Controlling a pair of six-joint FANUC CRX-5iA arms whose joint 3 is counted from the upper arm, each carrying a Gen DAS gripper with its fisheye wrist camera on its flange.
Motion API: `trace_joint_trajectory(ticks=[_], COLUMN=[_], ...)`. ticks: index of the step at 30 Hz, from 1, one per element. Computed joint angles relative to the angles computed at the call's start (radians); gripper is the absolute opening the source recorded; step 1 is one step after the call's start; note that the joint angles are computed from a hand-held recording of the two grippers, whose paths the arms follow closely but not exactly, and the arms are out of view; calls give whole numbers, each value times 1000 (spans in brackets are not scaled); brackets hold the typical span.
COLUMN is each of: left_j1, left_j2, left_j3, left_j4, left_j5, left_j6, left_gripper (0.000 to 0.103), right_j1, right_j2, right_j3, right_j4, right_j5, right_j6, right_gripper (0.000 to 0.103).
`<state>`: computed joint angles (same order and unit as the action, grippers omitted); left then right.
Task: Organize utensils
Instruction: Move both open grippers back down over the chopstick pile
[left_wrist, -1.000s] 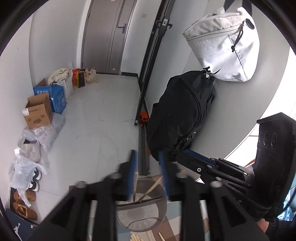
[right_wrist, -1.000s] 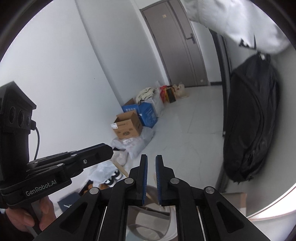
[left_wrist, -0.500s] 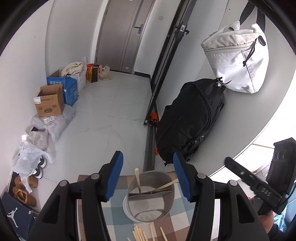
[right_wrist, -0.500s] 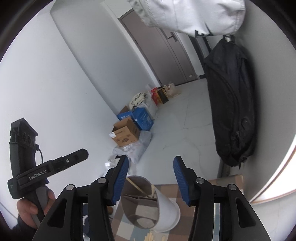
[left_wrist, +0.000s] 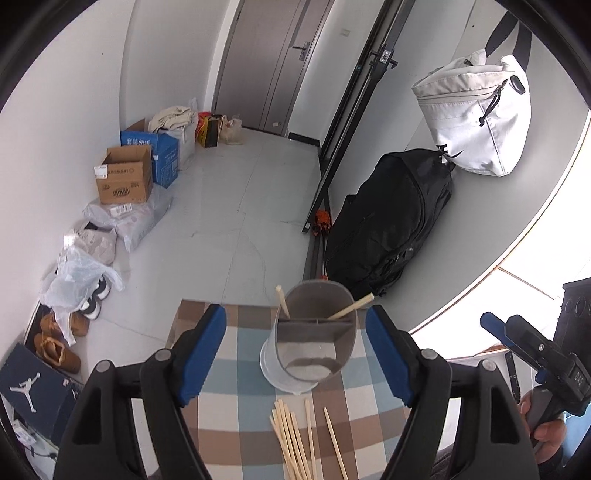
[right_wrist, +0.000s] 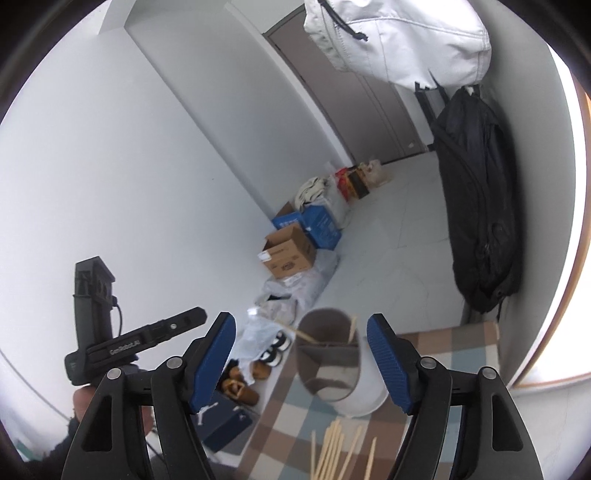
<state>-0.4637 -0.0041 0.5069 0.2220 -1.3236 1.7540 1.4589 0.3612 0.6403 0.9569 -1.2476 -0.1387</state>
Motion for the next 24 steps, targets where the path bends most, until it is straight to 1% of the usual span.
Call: trace_joint_trajectory(ticks=[4,7,9,13,17,19,21,24], left_j1=[9,2,7,9,-13,-18,-22,-56], left_j2=[-37,-49,-62,-96,-108,-89,-71,-30], left_j3=[-64,-94,-126,-203,-274,-306,-335,-333], left_j4=[17,7,19,22,-28,-31,-36,-77], left_j5=[5,-5,-1,10,-16,-57,-76,-104], left_j6=[20,38,32,56,93,117,149,166], left_gripper=[74,74,74,74,74,74,74,74], right_j1=[18,30,34,45,44,40,33,23], right_j2=[-23,-13,-32,-36,-19,-22,-27,-27], right_j3=[-40,-39,-85,-108,-86,-100,-122,-146], right_j4=[-38,-48,-41,-58,-139,-184,-235,-291], right_j5=[37,12,46,44,4,3,7,1], right_j6=[-28,-34,-79,-96,-56,-45,-34,-19], right_gripper=[74,74,74,74,74,74,71,60])
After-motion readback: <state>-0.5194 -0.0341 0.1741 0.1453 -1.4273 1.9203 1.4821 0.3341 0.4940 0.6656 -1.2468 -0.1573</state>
